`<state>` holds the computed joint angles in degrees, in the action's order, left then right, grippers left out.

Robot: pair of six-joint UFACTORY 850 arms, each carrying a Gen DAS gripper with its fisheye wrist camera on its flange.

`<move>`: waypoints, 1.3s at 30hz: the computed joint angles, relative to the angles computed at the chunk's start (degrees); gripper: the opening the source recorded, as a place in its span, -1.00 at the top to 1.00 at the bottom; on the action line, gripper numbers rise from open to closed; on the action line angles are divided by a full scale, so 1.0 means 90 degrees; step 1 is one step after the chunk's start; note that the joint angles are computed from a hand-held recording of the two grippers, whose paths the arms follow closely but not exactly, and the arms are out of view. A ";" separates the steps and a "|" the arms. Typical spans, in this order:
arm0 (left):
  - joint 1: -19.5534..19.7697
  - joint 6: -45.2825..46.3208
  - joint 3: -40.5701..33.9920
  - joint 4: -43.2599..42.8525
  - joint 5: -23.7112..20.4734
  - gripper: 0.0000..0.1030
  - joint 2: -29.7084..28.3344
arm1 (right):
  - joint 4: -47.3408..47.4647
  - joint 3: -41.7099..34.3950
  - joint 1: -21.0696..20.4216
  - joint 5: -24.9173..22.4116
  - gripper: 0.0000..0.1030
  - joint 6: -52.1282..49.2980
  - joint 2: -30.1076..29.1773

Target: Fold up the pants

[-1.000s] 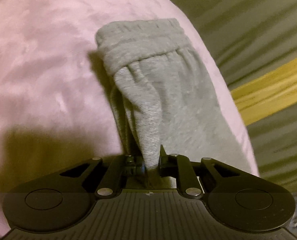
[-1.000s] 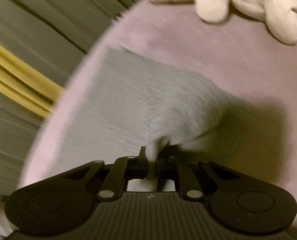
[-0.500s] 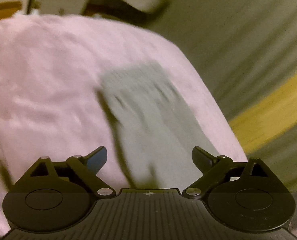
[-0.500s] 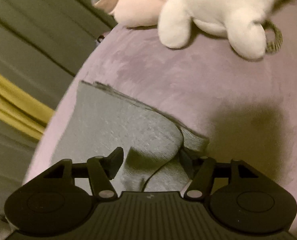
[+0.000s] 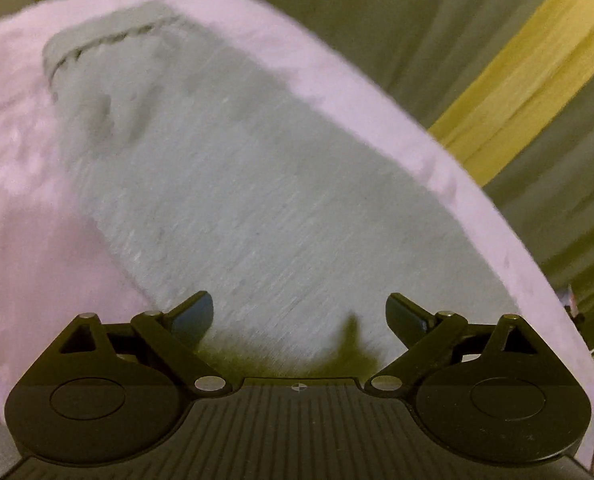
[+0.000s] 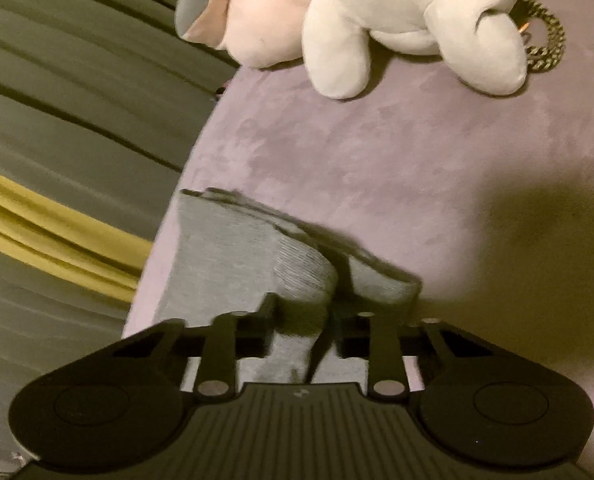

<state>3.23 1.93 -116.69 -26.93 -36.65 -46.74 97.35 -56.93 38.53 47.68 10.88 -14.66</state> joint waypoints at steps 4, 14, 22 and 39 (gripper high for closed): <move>0.0007 -0.0129 0.0181 0.0005 0.0166 -0.88 0.0130 | 0.0462 -0.0379 0.0210 0.0801 0.66 -0.1063 -0.0160; -0.0025 -0.0225 0.0243 0.0083 0.0119 -0.88 0.0167 | 0.2362 -0.1131 0.0439 0.2499 0.55 -0.2552 -0.0518; -0.0030 -0.0361 0.0143 0.0134 0.0028 -0.88 0.0091 | 0.0866 0.0034 0.0272 0.0660 0.52 -0.0011 0.0107; -0.0004 -0.0481 0.0045 0.0142 -0.0119 -0.88 0.0019 | 0.0852 -0.0234 0.0094 0.0027 0.53 -0.0001 -0.0219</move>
<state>3.20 -2.40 -116.29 -25.66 -37.72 -46.57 105.02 -59.04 39.38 47.92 10.87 -16.63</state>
